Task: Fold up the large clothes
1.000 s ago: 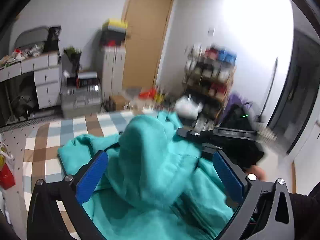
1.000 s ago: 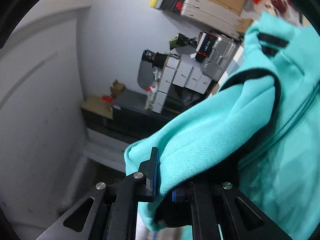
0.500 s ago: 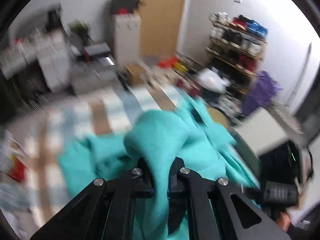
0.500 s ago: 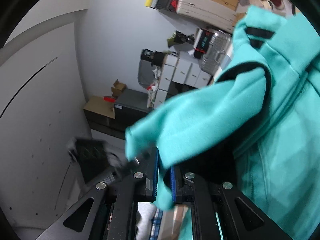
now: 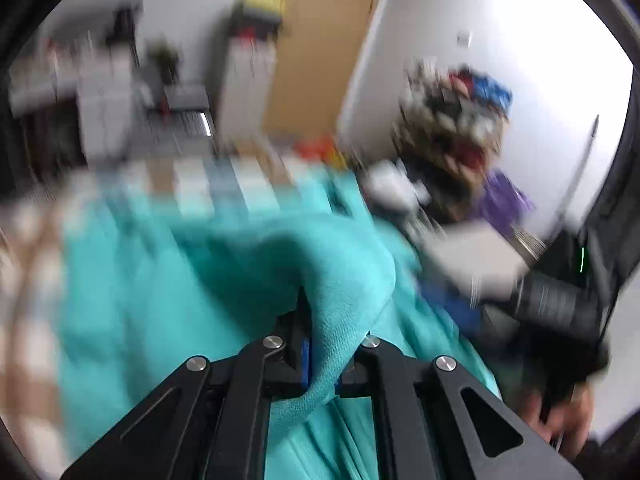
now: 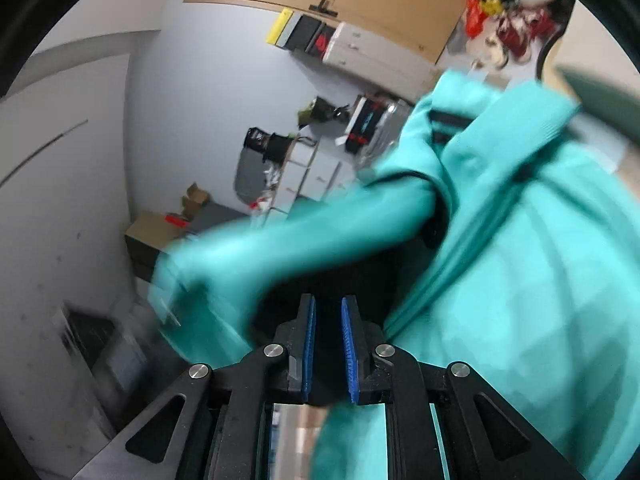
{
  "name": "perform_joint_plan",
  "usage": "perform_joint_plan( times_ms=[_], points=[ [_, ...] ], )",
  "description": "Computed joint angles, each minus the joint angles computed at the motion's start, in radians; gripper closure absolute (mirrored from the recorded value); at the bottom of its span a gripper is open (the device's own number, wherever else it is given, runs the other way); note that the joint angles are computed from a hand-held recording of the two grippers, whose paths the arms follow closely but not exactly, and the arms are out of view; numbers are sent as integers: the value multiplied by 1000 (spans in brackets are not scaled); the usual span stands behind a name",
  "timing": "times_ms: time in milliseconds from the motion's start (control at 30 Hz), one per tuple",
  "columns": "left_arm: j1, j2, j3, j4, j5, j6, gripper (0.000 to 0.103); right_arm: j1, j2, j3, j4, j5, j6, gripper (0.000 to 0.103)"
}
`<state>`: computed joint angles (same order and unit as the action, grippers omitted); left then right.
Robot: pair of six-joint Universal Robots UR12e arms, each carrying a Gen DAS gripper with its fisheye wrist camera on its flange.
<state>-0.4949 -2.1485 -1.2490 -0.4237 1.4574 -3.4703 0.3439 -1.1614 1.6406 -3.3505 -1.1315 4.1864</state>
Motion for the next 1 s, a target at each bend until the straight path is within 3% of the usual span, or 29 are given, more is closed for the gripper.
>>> perform_joint_plan(
  times_ms=[67,133,167,233,300,367,400,467,567,667,800,900,1000],
  points=[
    [-2,-8,7,-114,-36,-6,98,2,-32,18,94,-15,-71,83],
    [16,-11,11,-195,-141,-46,74,5,-57,32,153,-26,-120,83],
    [26,-8,13,-214,-188,-60,58,8,-67,36,182,-31,-143,83],
    [51,9,-6,-181,-295,-88,45,16,-90,29,271,-38,-212,83],
    [72,31,-16,-171,-381,-67,16,27,-103,13,351,-47,-289,81],
    [87,60,-41,-175,-440,1,13,44,-111,-12,434,-71,-367,80],
    [91,70,-53,-132,-420,12,13,55,-105,-42,492,-82,-417,79],
    [96,111,-141,30,-317,-37,12,80,-76,-120,607,-102,-522,79],
    [118,118,-184,104,-310,-159,12,120,-23,-232,776,-175,-661,78],
    [141,124,-212,88,-302,-292,12,164,51,-362,1018,-314,-754,80],
    [144,109,-189,63,-275,-339,12,193,155,-494,1240,-495,-808,83],
    [141,121,-200,64,-238,-345,12,207,202,-562,1270,-584,-866,86],
    [148,142,-242,89,-245,-361,12,221,236,-630,1294,-689,-938,92]
  ],
)
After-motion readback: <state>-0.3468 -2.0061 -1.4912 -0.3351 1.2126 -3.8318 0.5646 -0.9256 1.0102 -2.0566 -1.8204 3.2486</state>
